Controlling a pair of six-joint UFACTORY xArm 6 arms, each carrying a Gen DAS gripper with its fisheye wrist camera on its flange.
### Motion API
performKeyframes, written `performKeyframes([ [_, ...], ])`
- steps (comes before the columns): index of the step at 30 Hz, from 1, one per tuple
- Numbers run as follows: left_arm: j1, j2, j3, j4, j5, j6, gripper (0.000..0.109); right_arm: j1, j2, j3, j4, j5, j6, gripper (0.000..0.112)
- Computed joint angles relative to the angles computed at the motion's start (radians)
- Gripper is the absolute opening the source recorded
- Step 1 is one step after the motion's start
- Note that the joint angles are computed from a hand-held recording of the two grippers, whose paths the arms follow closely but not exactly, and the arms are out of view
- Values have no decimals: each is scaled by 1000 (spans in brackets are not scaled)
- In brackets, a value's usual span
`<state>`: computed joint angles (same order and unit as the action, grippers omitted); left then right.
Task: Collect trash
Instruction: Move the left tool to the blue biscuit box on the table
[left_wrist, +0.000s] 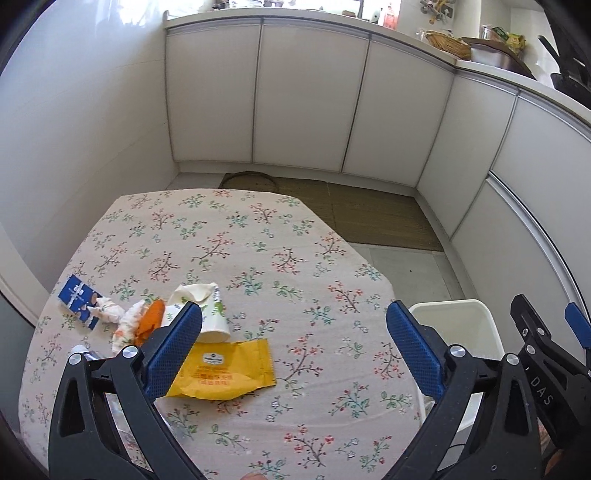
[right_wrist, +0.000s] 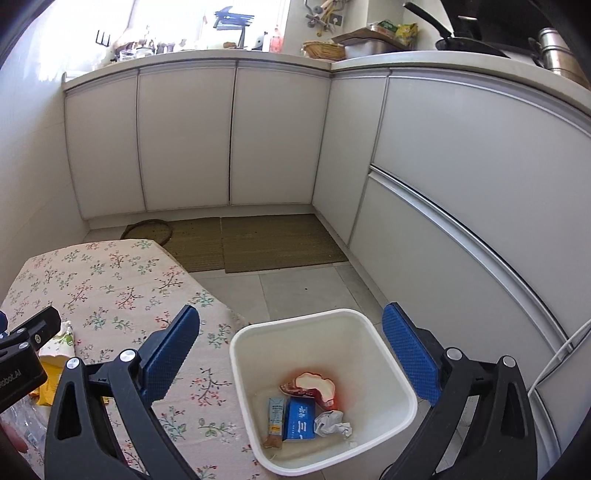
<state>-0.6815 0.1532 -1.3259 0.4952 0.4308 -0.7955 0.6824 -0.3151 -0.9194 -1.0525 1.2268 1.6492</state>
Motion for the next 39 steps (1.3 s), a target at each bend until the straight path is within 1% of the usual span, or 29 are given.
performKeyframes([
  [8,102,-69,93,-23,4,5,96,23,189,-170,11,-82,-32,96],
  [12,159,-86,123,-70,10,22,96,33,281,-259,16,-115,-56,96],
  [18,250,-92,155,-140,41,45,96,42,401,-377,34,-172,-102,96],
  [24,336,-76,167,-178,59,50,96,45,505,-486,63,-229,-150,96],
  [28,389,-23,138,-183,77,52,96,53,565,-548,82,-251,-190,96],
  [31,427,42,86,-263,101,79,96,54,596,-575,102,-258,-227,96],
  [32,435,61,68,-269,106,73,96,54,605,-583,107,-256,-235,96],
  [35,458,140,-23,-278,146,62,96,48,616,-589,126,-260,-254,96],
  [39,481,252,-160,-347,224,71,96,32,622,-588,159,-276,-274,96],
])
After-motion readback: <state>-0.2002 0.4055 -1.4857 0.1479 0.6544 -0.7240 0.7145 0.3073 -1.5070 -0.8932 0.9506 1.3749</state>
